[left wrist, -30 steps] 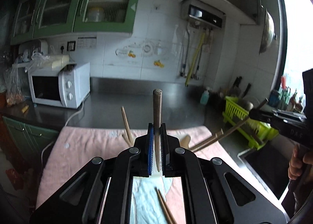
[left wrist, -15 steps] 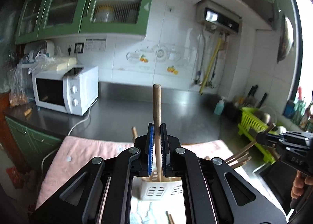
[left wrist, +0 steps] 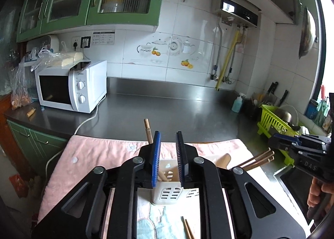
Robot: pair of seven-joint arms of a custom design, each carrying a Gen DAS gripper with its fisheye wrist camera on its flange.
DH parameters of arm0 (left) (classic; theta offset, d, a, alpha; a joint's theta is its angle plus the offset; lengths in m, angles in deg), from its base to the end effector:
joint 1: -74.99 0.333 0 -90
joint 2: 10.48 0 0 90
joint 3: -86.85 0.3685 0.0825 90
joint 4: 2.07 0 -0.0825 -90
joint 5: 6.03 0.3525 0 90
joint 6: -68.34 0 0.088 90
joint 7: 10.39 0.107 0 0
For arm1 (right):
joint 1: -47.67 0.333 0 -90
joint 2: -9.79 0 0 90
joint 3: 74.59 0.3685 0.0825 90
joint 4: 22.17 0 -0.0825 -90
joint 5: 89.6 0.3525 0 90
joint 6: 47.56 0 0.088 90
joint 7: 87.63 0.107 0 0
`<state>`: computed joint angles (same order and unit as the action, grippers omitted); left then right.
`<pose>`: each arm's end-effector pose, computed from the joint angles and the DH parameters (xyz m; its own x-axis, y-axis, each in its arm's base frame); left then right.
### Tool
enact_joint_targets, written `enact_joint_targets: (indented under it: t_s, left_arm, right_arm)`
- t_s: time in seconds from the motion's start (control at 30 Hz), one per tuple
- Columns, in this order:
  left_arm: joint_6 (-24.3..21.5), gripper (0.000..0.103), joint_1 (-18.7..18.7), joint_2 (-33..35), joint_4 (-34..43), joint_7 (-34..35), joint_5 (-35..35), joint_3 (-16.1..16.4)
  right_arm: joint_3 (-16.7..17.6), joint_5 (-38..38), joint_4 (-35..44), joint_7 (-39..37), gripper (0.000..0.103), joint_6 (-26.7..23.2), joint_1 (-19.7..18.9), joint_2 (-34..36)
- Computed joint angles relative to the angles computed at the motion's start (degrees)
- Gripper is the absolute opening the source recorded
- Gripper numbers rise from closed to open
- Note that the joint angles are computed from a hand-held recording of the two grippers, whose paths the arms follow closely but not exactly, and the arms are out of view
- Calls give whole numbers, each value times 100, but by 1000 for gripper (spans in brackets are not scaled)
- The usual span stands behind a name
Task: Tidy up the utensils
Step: 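Drop the chopsticks into the white holder by opening both tools, then move both tools back to the last chopsticks and close the right tool on one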
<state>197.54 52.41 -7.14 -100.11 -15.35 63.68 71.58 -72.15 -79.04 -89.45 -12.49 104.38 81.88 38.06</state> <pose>0.4899 -0.3413 0.6721 0.3019 -0.9412 0.1515 -0.3412 -0.2550 -0.9047 0.6060 0.4312 0.6802 0.6884 -0.7252 0.0135 -0.3864 -0.3824 -0.8393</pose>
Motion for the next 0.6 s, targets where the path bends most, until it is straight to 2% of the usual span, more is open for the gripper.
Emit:
enact_joint_targets:
  t_s: [0.13, 0.3, 0.37, 0.47, 0.6]
  left_arm:
    - [-278, 40, -121, -179, -184, -114, 93, -125]
    - [-674, 57, -314, -385, -449, -222, 193, -378]
    - [-895, 68, -411, -464, -583, -266, 225, -493]
    - [-1219, 77, -540, -554, -757, -342, 203, -635]
    - [-1609, 85, -704, -644, -1025, -488, 131, -804]
  right_arm:
    - [181, 285, -852, -248, 22, 563, -108, -510]
    - [428, 702, -2345, -642, 24, 1231, -197, -1306]
    - [523, 902, -2830, -738, 24, 1333, -226, -1535]
    - [731, 1380, -3590, -1022, 24, 1483, -301, -1839]
    - [927, 1992, -4363, -1311, 24, 1561, -314, -2058]
